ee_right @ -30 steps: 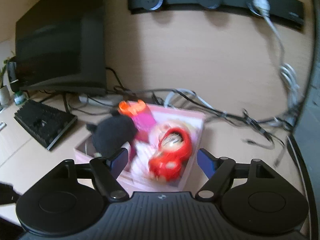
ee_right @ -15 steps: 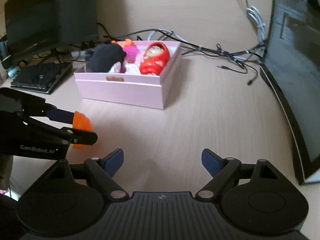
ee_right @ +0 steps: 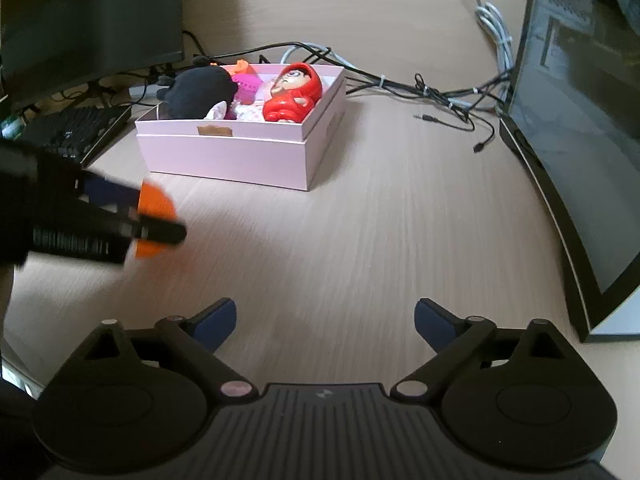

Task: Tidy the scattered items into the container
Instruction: 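Carry the orange pumpkin over the pink box and open the left gripper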

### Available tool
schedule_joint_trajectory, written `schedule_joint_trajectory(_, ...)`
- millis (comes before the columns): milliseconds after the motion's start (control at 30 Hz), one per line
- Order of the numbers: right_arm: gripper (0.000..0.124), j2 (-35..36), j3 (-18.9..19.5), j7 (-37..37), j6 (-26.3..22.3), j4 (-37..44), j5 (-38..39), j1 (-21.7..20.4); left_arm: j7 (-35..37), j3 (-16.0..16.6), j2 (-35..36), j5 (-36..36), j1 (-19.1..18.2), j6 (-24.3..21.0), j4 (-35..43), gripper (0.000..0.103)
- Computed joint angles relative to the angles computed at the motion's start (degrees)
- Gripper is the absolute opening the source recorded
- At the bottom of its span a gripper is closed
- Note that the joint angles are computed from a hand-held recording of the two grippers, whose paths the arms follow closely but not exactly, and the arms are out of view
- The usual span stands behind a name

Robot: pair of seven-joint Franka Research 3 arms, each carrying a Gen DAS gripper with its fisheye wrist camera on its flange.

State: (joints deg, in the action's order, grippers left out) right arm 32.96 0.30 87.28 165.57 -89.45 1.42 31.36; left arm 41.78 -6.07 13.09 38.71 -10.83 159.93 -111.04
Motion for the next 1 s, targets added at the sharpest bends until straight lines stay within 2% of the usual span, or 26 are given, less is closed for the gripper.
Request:
schedule_joint_trajectory(200,0.098,-0.5,-1.1,-0.1,2.0,-1.0,-1.3,1.0,-8.6,4.1,2.2,12.1,-1.7,-1.1,7.4,0.055)
schedule_joint_trajectory(300,0.099,-0.8,-2.2,0.9,2.8,-1.7,-1.7,1.7,-10.8,5.3,4.6,17.3,-1.9,-1.9,12.7,0.055)
schedule_joint_trajectory(400,0.099,-1.2,-3.4,2.5,3.4,-2.4,-2.3,2.4,-9.7,6.0,8.7,19.3,-1.5,-2.1,18.7,0.056)
schedule_joint_trajectory(500,0.099,-1.7,-5.1,4.6,4.0,-3.2,-3.3,3.5,-7.8,6.3,12.4,17.1,-1.2,-2.9,23.3,0.084)
schedule_joint_trajectory(533,0.1,-1.8,-5.6,5.4,4.1,-3.5,-3.7,3.8,-8.0,6.7,13.1,16.7,-1.4,-3.1,24.1,0.086)
schedule_joint_trajectory(567,0.101,-2.0,-6.2,6.2,4.3,-3.7,-4.2,4.2,-8.8,7.0,12.9,16.6,-1.6,-2.4,23.7,0.087)
schedule_joint_trajectory(633,0.101,-1.8,-6.1,7.1,3.9,-3.5,-4.4,3.9,-9.9,7.4,12.1,16.5,-1.8,-0.8,22.1,0.095)
schedule_joint_trajectory(833,0.103,0.2,-2.1,4.2,1.5,-0.1,-3.4,1.0,-13.0,7.3,6.8,17.5,-2.0,-1.1,12.9,0.098)
schedule_joint_trajectory(900,0.103,1.3,-0.2,2.2,0.9,1.4,-2.2,-0.2,-19.5,8.0,3.9,21.3,-2.3,0.4,8.2,0.101)
schedule_joint_trajectory(1000,0.103,3.7,2.6,-0.9,0.8,4.2,0.5,-2.0,-34.0,9.1,0.7,32.1,-3.0,2.1,2.3,0.103)
